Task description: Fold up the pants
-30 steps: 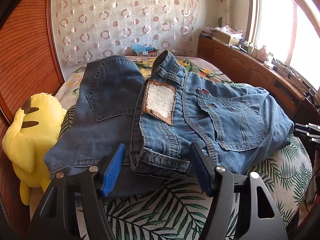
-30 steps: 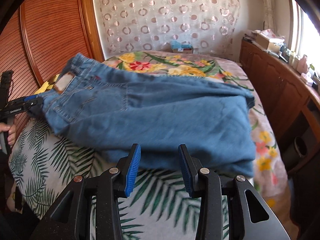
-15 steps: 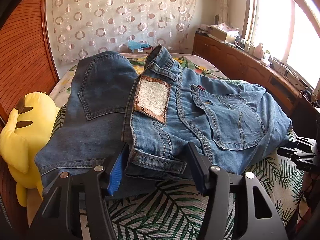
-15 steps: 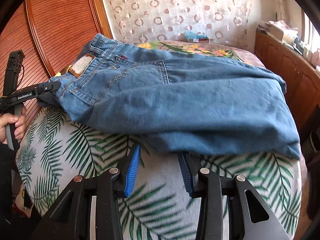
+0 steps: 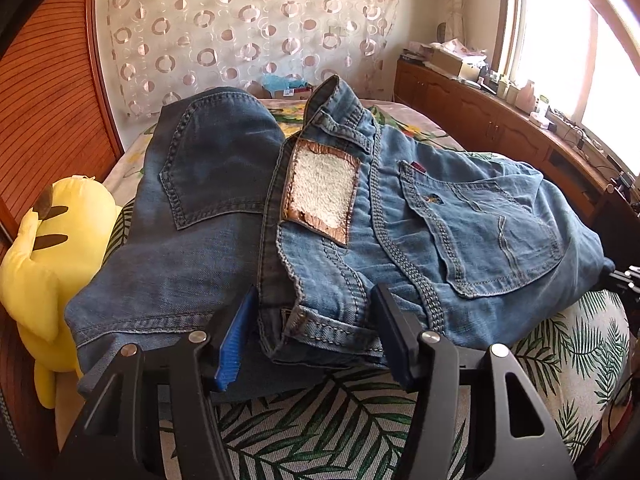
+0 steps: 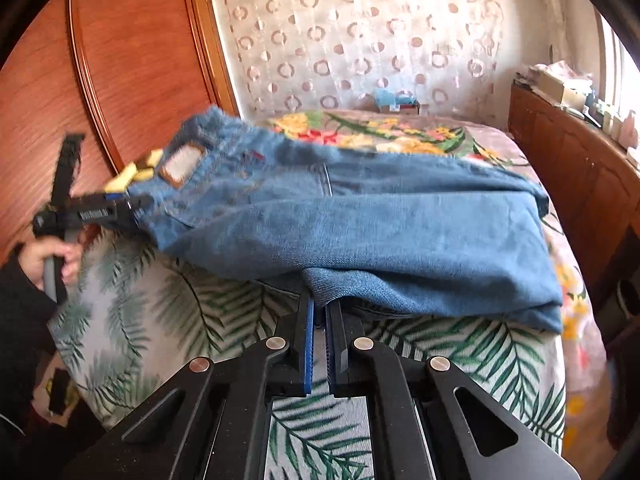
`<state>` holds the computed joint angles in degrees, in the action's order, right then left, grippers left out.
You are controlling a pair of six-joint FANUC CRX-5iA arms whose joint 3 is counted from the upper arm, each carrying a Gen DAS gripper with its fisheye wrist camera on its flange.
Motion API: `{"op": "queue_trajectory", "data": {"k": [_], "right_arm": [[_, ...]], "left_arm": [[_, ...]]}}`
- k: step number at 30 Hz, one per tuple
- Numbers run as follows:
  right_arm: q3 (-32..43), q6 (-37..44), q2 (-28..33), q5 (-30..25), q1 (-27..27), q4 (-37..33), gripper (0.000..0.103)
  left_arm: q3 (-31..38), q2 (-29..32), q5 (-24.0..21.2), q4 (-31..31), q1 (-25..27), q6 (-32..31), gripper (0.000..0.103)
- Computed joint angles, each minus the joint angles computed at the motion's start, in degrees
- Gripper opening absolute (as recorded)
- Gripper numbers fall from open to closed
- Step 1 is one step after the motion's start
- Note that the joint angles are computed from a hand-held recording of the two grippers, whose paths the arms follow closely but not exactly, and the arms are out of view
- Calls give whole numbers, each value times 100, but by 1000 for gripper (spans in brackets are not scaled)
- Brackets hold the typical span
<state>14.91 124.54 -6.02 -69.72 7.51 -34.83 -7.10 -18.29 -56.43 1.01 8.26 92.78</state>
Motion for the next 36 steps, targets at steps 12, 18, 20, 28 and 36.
{"op": "queue_trajectory", "data": {"k": [12,18,20,28,36], "right_arm": [[143,-148,94,213,151,-32,4],[74,-39,-183,527,257,0,4],[71,32,-310,557,206,-89,4],[-203,396,-933,343,84,-412,4],[-558,725,-1304,-348,-149,-824,4]], "left_arm": [[608,-38,-25,-410,-480,-12,17],[1379,-5,-195,-904,-778,202,14],[1523,-98,-250,-1036,-801,268,11],[1107,-887,-499,-991,-641,256,10],[58,-2071,-883,-399,-55,182,10]]}}
